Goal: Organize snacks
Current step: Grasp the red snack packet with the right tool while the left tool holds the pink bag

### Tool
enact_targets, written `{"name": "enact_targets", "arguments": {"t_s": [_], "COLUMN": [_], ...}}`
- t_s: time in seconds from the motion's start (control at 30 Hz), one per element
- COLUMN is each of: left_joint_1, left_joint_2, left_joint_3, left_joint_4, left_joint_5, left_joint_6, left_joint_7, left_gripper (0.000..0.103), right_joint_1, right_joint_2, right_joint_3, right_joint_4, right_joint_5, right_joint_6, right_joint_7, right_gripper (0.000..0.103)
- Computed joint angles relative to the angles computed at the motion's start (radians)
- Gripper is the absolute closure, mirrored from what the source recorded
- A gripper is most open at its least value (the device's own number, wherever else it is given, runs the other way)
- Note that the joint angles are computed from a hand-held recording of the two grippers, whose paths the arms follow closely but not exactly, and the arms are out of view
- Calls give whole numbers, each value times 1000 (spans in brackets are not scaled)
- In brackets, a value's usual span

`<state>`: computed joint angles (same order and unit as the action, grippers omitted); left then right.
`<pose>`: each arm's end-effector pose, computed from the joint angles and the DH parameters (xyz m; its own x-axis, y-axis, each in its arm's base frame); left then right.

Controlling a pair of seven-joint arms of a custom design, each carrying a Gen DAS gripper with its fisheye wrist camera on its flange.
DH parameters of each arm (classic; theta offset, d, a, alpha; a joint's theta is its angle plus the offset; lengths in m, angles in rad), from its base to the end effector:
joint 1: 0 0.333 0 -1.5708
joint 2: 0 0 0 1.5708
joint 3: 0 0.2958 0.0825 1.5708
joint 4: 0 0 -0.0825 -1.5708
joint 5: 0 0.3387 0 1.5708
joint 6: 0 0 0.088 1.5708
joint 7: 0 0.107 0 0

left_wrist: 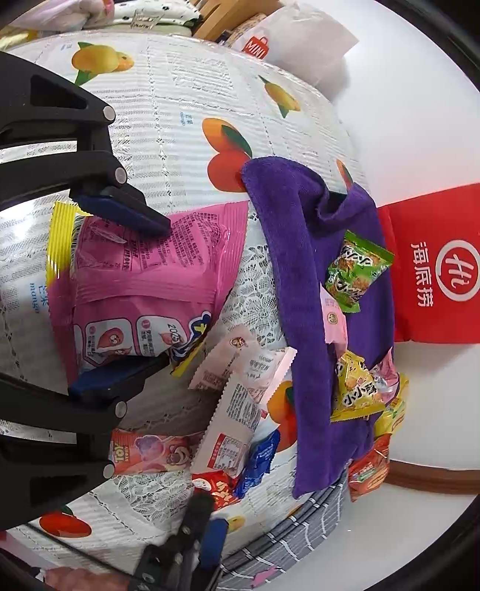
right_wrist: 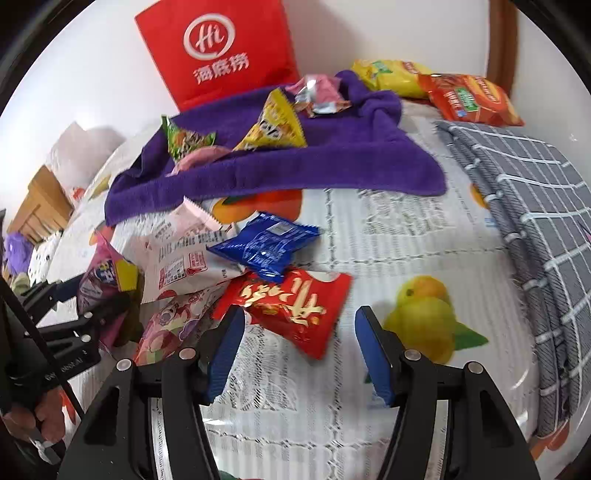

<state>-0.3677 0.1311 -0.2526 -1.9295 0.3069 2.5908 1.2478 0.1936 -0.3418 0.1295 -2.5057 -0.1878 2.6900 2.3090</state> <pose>0.4780 -0.3410 0.4829 -0.4641 -0.8830 -0.0706 -0.7312 0.4269 -0.5321 0.4102 0.1465 0.4681 -0.2114 -0.9613 -0.1767 -0.8300 0.2720 -0.4869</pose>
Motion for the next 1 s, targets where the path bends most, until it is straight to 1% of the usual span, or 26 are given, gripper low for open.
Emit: {"name": "enact_targets", "arguments": {"t_s": [0.1,0.27,0.37,0.5,0.53,0.57,0.6,0.67,0.77,0.83,0.9,1.0], "left_joint_1": [5,4,7,14,16,17,17,14,15,20,25,36], "left_joint_2": [0,0,-2,-5,-6,-7,-7,-10,-16,-25,-35,-53], "left_joint_3": [-1,1,1,-1,-2,-3,-2,-1,-2,-4,-7,-13], "left_joint_4": [-5,-12,-22,-30,-32,-34,-36,-41,-47,-55,-64,-77], "left_joint_5": [-22,-19,-28,-54,-63,-68,-68,-60,-64,-85,-113,-176], "left_joint_6": [12,24,38,49,53,56,59,63,65,65,62,53], "left_joint_7": [8,4,7,22,27,32,35,34,35,43,59,102], "left_gripper": [38,35,34,33,33,34,34,35,36,38,39,41], "right_joint_1": [-28,-27,-29,-30,-29,-29,-27,-22,-7,10,11,3], "right_joint_2": [31,56,81,110,110,107,101,92,60,27,-10,-74], "right_joint_3": [36,27,19,8,5,4,4,2,-5,-11,0,32], "right_joint_4": [26,46,67,87,87,83,79,73,39,9,-18,-47], "right_joint_5": [-85,-144,-173,-207,-210,-218,-224,-219,-181,-137,-117,-105], "right_joint_6": [-30,-43,-46,-28,-23,-17,-14,-9,13,25,33,14], "right_joint_7": [29,46,59,76,79,85,85,81,67,43,43,76], "right_gripper": [38,30,29,27,30,40,44,59,63,64,64,64]}}
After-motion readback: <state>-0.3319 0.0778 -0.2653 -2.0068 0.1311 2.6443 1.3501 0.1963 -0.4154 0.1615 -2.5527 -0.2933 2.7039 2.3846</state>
